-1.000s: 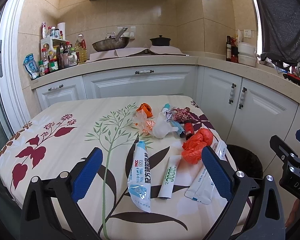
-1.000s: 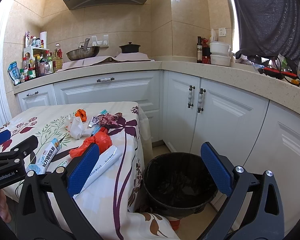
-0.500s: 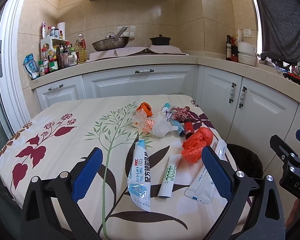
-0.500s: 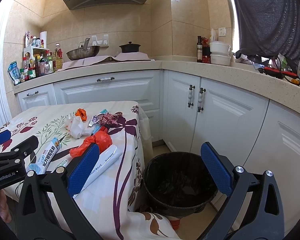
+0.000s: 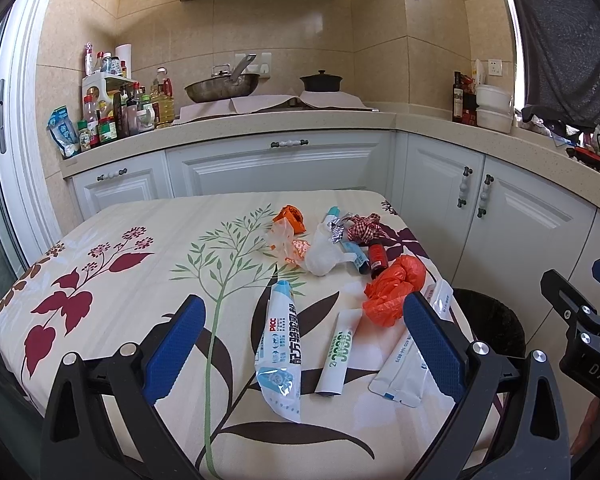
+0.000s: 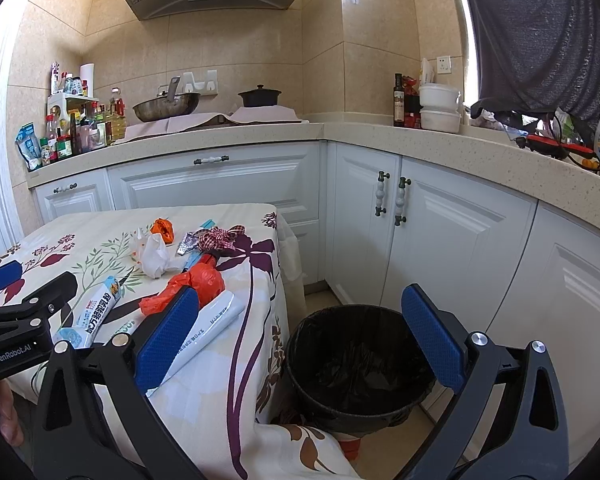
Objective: Collect trash
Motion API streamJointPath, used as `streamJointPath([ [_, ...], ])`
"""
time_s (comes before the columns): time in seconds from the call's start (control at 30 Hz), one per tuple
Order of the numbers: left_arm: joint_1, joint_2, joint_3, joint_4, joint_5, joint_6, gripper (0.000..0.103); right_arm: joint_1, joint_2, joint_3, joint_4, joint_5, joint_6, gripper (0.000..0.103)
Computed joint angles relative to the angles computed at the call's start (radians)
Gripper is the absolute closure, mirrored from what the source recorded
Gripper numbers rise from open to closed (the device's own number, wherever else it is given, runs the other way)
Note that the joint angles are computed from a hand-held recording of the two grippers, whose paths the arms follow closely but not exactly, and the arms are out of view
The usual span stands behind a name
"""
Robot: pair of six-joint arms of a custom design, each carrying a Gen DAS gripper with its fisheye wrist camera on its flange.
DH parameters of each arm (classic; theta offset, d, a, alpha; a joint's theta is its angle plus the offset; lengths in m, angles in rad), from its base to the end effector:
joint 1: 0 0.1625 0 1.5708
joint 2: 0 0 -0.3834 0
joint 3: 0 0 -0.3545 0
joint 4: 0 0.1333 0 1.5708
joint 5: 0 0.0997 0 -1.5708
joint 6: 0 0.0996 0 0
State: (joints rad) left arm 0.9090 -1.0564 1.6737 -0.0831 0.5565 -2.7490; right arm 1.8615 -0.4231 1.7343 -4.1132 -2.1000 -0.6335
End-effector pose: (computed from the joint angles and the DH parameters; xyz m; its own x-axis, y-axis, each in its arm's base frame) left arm -0.1183 -0.5064 0.1785 -0.6802 -0.0791 -0.7287 0.6203 0.4675 -0.6298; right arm 0.2386 -0.5078 0.0427 -0.7200 -0.0208 0.6937 -0.6473 0.3807 -0.6604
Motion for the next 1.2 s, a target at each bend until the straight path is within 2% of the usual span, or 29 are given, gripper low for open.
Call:
streamJointPath([
  [0.73, -0.002, 0.002, -0.007, 0.026, 0.007, -0.028, 0.007, -0.001, -0.003, 0.008, -0.006, 0.002, 0.002, 0.004],
  [1.0, 0.008, 0.014, -0.027, 0.087, 0.023, -0.06, 0.007, -0.002, -0.002, 0.008, -0.006, 0.003, 0.0, 0.004],
  [1.2, 0.018, 0.003, -0.02, 0.094, 0.002, -0.049, 0.007, -0.004, 0.0, 0.007, 0.026, 0.014, 0.015, 0.004],
])
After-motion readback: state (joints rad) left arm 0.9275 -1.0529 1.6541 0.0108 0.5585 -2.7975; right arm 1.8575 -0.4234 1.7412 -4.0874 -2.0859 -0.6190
